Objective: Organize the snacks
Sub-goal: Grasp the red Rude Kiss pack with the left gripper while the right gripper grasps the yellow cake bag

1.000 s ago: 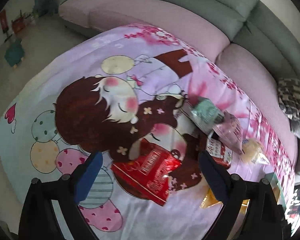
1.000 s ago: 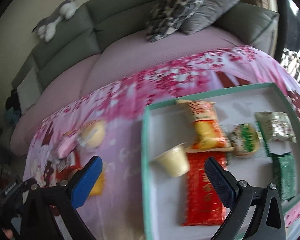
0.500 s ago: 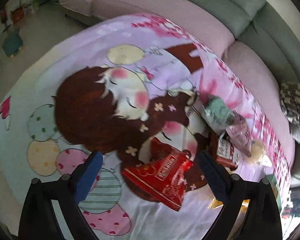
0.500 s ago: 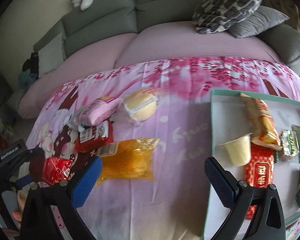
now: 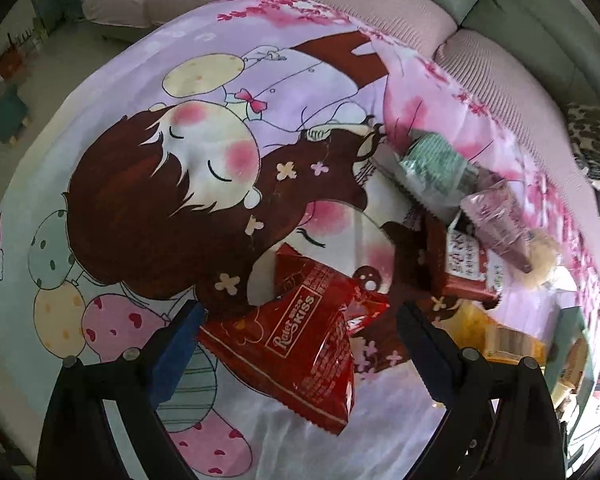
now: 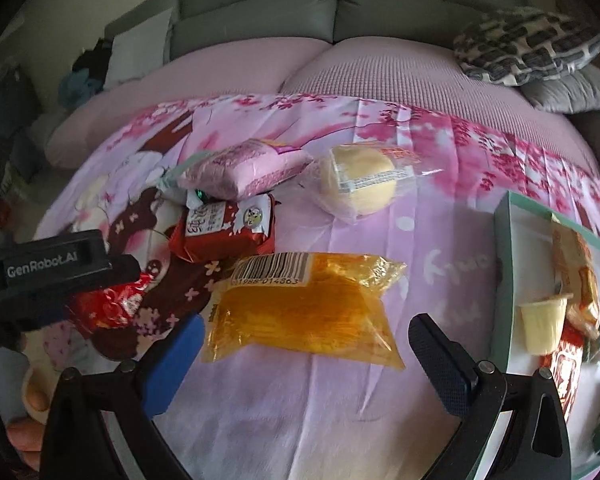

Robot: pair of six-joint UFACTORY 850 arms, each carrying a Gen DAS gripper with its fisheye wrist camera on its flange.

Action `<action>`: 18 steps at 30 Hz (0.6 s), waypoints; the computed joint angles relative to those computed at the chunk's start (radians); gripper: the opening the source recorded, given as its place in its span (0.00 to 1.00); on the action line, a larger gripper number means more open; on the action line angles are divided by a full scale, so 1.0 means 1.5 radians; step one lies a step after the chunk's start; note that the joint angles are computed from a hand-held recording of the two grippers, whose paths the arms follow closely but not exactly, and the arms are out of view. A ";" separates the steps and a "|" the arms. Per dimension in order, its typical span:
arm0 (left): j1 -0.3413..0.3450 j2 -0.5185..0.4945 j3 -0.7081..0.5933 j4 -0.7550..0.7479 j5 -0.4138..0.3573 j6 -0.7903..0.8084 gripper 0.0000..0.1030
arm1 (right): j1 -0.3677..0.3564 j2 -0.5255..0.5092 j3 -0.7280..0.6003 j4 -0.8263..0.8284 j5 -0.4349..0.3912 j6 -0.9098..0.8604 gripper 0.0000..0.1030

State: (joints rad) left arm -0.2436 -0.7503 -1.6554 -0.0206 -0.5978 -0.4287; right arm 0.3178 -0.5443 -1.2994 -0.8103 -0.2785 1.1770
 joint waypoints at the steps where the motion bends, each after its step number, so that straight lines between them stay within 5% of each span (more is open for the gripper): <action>1: 0.000 -0.002 -0.002 -0.005 -0.003 0.003 0.93 | 0.001 -0.004 -0.004 0.008 0.000 -0.011 1.00; 10: 0.003 -0.007 -0.004 -0.045 -0.010 0.034 0.72 | 0.008 -0.031 -0.030 -0.020 -0.018 -0.007 1.00; 18: 0.006 -0.015 -0.015 -0.067 -0.011 0.044 0.71 | 0.007 -0.038 -0.035 -0.055 -0.017 0.037 0.99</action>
